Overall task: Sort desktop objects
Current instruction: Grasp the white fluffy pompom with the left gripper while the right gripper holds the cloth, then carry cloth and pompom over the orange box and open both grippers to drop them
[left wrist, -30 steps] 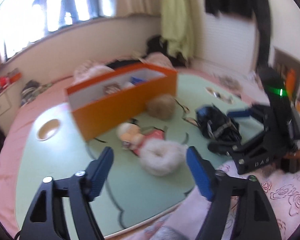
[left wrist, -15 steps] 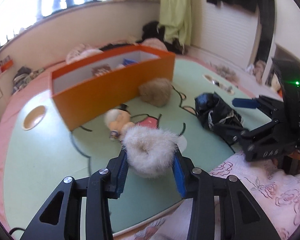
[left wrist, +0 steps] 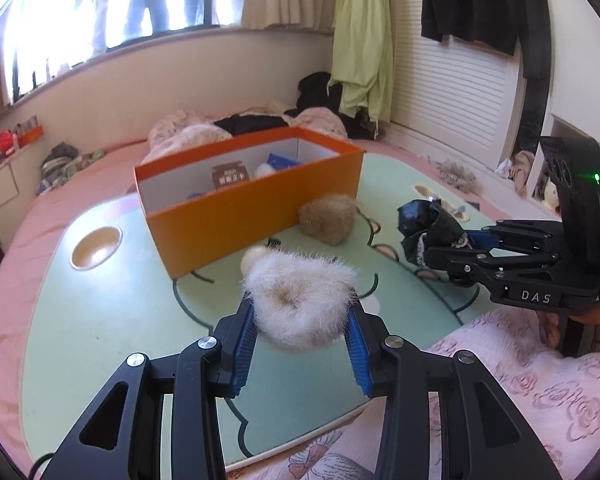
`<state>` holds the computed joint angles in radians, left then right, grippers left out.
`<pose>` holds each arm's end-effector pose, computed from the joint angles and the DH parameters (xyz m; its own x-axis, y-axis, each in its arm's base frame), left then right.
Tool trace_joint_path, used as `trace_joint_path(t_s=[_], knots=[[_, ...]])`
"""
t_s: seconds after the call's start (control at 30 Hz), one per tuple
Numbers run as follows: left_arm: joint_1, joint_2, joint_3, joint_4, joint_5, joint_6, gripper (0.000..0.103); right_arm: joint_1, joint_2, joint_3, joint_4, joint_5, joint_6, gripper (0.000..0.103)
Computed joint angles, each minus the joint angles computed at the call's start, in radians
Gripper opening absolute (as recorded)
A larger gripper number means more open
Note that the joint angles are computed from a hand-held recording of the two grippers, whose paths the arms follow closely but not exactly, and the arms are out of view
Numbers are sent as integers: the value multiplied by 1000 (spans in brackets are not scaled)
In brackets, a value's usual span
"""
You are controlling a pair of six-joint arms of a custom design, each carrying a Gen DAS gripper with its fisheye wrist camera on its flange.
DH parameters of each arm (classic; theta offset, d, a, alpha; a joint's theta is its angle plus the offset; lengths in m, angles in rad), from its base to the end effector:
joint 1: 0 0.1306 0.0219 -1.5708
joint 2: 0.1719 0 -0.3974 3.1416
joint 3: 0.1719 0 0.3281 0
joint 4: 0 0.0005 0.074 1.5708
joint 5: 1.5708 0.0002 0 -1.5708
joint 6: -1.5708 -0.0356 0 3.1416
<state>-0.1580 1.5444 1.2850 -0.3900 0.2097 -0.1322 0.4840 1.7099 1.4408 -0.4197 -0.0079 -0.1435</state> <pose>0.4759 -0.0838 0.3737 -0.5501 0.2182 -0.8061 0.3936 0.9191 -0.0198 0.4819 0.2531 0.3519 -0.6241 -0.1665 -0.7634 -0.3854 0.9155 0.1154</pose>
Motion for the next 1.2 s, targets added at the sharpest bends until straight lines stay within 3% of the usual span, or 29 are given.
trace_joint_path(t_s=[0.23, 0.37, 0.47, 0.53, 0.57, 0.6, 0.63, 0.67, 0.73, 0.77, 0.9, 1.0, 1.07, 1.2], knots=[[12, 67, 223, -114, -5, 36, 39, 7, 46, 217, -61, -50, -2, 34], [21, 191, 437, -193, -111, 71, 39, 21, 179, 485, -172, -21, -25, 35], [33, 288, 558, -222, -219, 101, 43, 32, 315, 701, -288, 57, -31, 37], [24, 328, 581, -218, -354, 111, 69, 31, 425, 856, -388, 103, -49, 48], [23, 337, 577, -215, -372, 113, 76, 27, 472, 929, -453, 111, -64, 56], [23, 333, 550, -193, -367, 116, 80, 23, 500, 963, -492, 110, -84, 56], [26, 323, 516, -162, -351, 119, 80, 15, 502, 947, -490, 91, -107, 56], [29, 310, 485, -134, -333, 120, 81, 9, 475, 880, -442, 68, -127, 57], [31, 276, 416, -81, -305, 128, 91, 10, 378, 684, -266, 70, -137, 63], [33, 258, 386, -54, -296, 142, 94, 13, 346, 630, -222, 83, -136, 70], [40, 179, 268, 24, -232, 180, 97, 22, 219, 439, -71, 85, -133, 80], [33, 139, 214, 14, -208, 129, 101, 38, 158, 354, -50, 80, -127, 81], [22, 109, 158, 13, -211, 84, 101, 50, 130, 313, -86, 82, -108, 81], [7, 74, 64, 18, -211, 97, 102, 62, 94, 204, -95, 128, -125, 81]])
